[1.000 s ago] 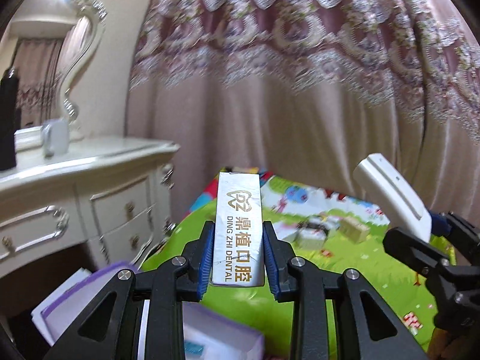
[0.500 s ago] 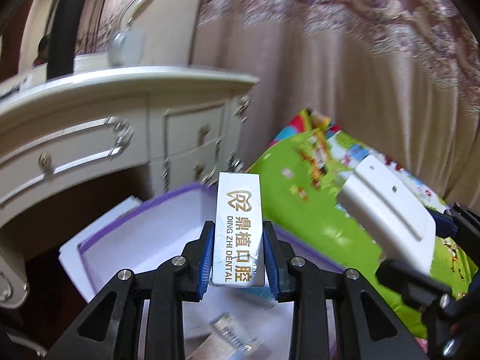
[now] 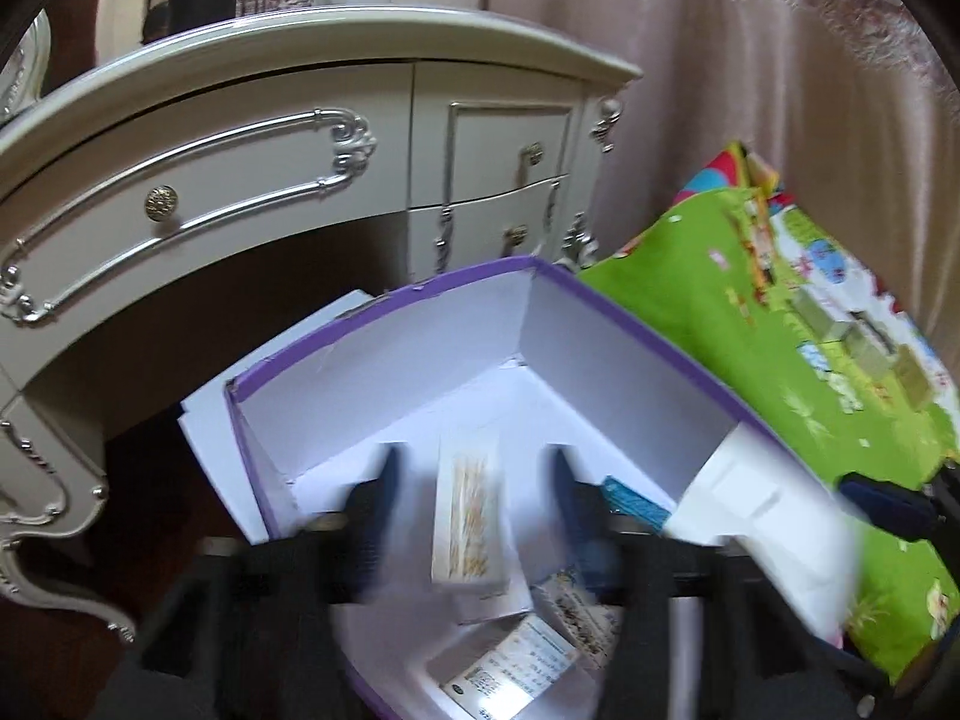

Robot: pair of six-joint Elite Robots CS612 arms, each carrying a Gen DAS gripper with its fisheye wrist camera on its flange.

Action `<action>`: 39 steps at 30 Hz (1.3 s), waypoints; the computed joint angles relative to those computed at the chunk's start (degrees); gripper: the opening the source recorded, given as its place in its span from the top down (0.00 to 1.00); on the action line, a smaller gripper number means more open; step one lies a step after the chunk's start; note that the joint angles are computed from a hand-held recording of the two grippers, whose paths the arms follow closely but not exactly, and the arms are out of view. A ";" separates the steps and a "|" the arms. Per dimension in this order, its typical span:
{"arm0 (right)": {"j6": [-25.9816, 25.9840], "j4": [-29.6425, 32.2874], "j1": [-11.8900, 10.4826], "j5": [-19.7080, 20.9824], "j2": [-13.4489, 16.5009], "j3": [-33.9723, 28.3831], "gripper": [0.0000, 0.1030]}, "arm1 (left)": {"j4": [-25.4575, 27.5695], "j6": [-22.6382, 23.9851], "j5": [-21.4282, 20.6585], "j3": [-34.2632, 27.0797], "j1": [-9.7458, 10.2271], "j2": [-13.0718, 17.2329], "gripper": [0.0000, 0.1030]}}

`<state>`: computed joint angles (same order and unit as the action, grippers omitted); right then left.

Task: Organize rigid objects
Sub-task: 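Open both grippers to drop the boxes into the storage box, then grasp the white medicine box with the left gripper while the right grasps a cream box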

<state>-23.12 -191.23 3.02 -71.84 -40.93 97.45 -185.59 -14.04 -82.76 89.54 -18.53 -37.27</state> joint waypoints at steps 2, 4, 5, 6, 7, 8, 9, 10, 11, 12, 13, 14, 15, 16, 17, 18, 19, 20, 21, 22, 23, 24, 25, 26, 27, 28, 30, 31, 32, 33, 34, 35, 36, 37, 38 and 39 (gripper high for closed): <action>1.88 -1.64 -0.54 -0.57 -0.03 0.37 0.26 | 0.37 0.22 0.69 -0.16 -0.54 -0.10 0.14; 5.17 -4.05 -1.72 -0.69 -0.27 1.22 0.24 | -0.39 1.80 -0.41 -0.19 -1.14 -0.30 0.14; 6.92 -5.24 -2.33 -1.11 -0.40 1.65 0.23 | -0.58 3.26 -1.12 -0.27 -1.58 -0.39 0.14; 9.27 -6.88 -3.18 -1.98 -0.55 2.29 0.22 | -0.56 4.30 -1.78 -0.39 -1.91 -0.44 0.14; 11.20 -7.95 -3.87 -2.77 -0.64 2.71 0.21 | -0.46 5.98 -3.28 -0.63 -2.33 -0.45 0.14; 13.20 -9.02 -4.61 -3.58 -0.77 3.28 0.19 | -0.19 7.34 -4.61 -0.94 -2.73 -0.41 0.14; 15.85 -10.35 -5.57 -5.12 -0.88 4.03 0.18 | 0.40 9.27 -6.53 -1.33 -3.31 -0.35 0.14; 17.82 -11.36 -6.35 -6.73 -1.02 4.77 0.17 | 1.18 10.64 -8.00 -1.69 -3.73 -0.34 0.14; 19.22 -12.10 -7.05 -8.49 -1.17 5.50 0.16 | 2.25 12.02 -9.79 -2.19 -4.16 -0.28 0.14; 20.41 -12.42 -7.89 -11.19 -1.40 6.38 0.16 | 3.67 13.42 -12.00 -2.92 -4.65 -0.09 0.14; 21.21 -12.34 -8.48 -13.23 -1.54 6.94 0.16 | 5.74 15.00 -14.69 -4.08 -5.21 0.24 0.14; 22.27 -12.03 -9.15 -15.29 -1.78 7.72 0.15 | 7.99 16.38 -16.95 -5.35 -5.81 0.66 0.14; 23.88 -10.78 -10.14 -17.62 -2.11 8.48 0.15 | 10.51 17.73 -18.58 -6.89 -6.62 1.26 0.14; 25.04 -9.25 -10.89 -19.13 -2.25 8.63 0.15 | 12.65 18.90 -19.37 -8.27 -7.33 1.78 0.14; 26.20 -7.63 -11.82 -20.47 -2.43 8.90 0.15 | 15.25 20.24 -20.25 -10.18 -8.16 2.63 0.14; 27.60 -5.62 -13.00 -21.87 -2.46 8.99 0.15 | 16.97 21.11 -20.65 -11.52 -8.86 3.33 0.14; 28.39 -4.24 -14.06 -22.33 -2.52 9.06 0.15 | 19.55 21.79 -20.15 -13.50 -9.87 4.31 0.14; 29.23 -2.77 -15.04 -22.68 -2.57 8.99 0.15 | 22.82 21.93 -19.43 -15.77 -10.83 5.34 0.14; 29.98 -1.12 -16.12 -23.22 -2.66 8.94 0.15 | 25.35 21.67 -19.11 -17.80 -11.70 6.41 0.14; 30.34 0.73 -17.11 -23.74 -2.52 8.46 0.15 | 25.48 21.76 -16.84 -18.70 -12.53 6.92 0.05; 30.46 2.06 -17.76 -23.92 -2.31 7.92 0.13 | 25.16 22.02 -13.96 -19.80 -13.61 7.69 0.03; 30.63 3.28 -18.87 -22.57 -1.93 6.98 0.09 | 26.01 22.36 -11.96 -20.90 -14.28 8.29 0.00; 30.90 3.81 -19.82 -21.10 -1.67 6.13 0.06 | 25.93 22.17 -12.36 -21.74 -14.65 8.79 0.00; 30.78 4.65 -20.20 -21.09 -1.34 5.15 0.06 | 25.94 21.78 -11.75 -22.21 -14.98 9.06 0.00; 30.19 6.56 -20.53 -21.76 -0.85 3.53 0.04 | 25.58 21.09 -11.61 -22.65 -15.14 9.37 0.00; 29.20 7.95 -20.91 -21.46 -0.22 1.83 0.00 | 24.77 20.08 -11.13 -22.78 -15.35 9.57 0.00; 27.94 10.90 -21.93 -20.11 1.21 -1.88 0.00 | 23.83 18.26 -10.15 -22.74 -15.61 9.73 0.00; 27.48 12.81 -22.44 -19.53 2.15 -4.24 0.00 | 23.27 17.13 -9.51 -22.66 -15.78 9.81 0.00; 26.79 14.48 -22.94 -19.01 2.96 -6.30 0.00 | 23.08 16.19 -8.92 -22.78 -15.94 9.91 0.00; 26.08 16.37 -23.46 -18.55 4.11 -9.06 0.00 | 23.48 15.47 -8.50 -23.31 -16.01 10.16 0.00; 25.89 17.60 -23.85 -18.28 5.10 -11.21 0.00 | 24.05 14.39 -7.85 -23.53 -16.13 10.11 0.00; 25.79 18.76 -24.21 -18.18 6.18 -13.46 0.00 | 24.52 13.07 -7.02 -23.69 -16.32 10.09 0.00; 25.43 19.27 -24.47 -17.93 7.01 -15.07 0.00 | 25.05 11.88 -6.29 -23.79 -16.47 10.05 0.00; 24.76 19.23 -24.73 -17.48 7.77 -16.36 0.00 | 26.88 10.37 -5.46 -25.03 -16.61 10.44 0.00; 24.17 19.14 -24.94 -16.94 8.35 -17.24 0.00 | 28.69 8.95 -4.84 -26.08 -16.74 10.67 0.00; 23.28 18.65 -25.17 -16.40 8.70 -17.75 0.09 | 29.84 7.48 -4.75 -27.24 -16.75 11.13 0.00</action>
<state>0.16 -172.58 -22.15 -88.24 -32.24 79.71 -155.75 -6.56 -87.51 62.31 -35.28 -26.15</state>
